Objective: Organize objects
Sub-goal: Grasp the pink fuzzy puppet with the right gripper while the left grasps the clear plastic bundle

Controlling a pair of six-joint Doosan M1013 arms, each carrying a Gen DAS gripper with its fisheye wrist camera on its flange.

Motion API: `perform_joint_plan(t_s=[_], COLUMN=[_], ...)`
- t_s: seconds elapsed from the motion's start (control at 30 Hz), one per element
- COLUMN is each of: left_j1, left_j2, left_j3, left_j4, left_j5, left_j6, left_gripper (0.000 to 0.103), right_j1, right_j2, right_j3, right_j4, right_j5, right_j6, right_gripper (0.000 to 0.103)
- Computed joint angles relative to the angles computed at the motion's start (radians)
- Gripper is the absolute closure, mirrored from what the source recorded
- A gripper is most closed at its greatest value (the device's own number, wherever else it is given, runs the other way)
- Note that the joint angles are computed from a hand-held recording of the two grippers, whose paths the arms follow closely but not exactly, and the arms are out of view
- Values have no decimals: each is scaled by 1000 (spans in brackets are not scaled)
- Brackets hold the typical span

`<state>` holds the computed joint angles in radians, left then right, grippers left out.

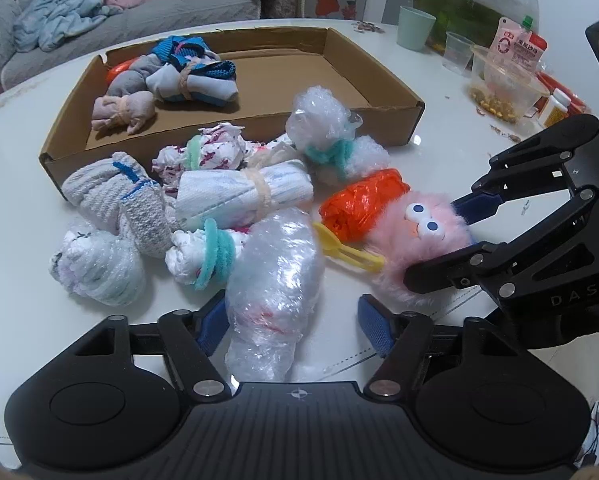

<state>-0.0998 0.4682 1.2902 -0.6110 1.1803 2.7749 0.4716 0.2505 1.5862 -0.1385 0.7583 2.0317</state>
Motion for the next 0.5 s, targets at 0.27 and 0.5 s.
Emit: perform_joint_plan(t_s=[0.27,0.5], left_j1=[6,22], left_j2=[7,3], left_j3=[-12,-30], left_j4=[-10,-21], left_j5=[17,40], left_j6=[-1,-9], left_gripper=[58,58], right_j1=[-9,-20], right_j2=[-15,-35], right_j3=[1,5], right_j4=[22,37], right_j5=[0,-12], right_j6=[7,12], right_gripper=[67,70])
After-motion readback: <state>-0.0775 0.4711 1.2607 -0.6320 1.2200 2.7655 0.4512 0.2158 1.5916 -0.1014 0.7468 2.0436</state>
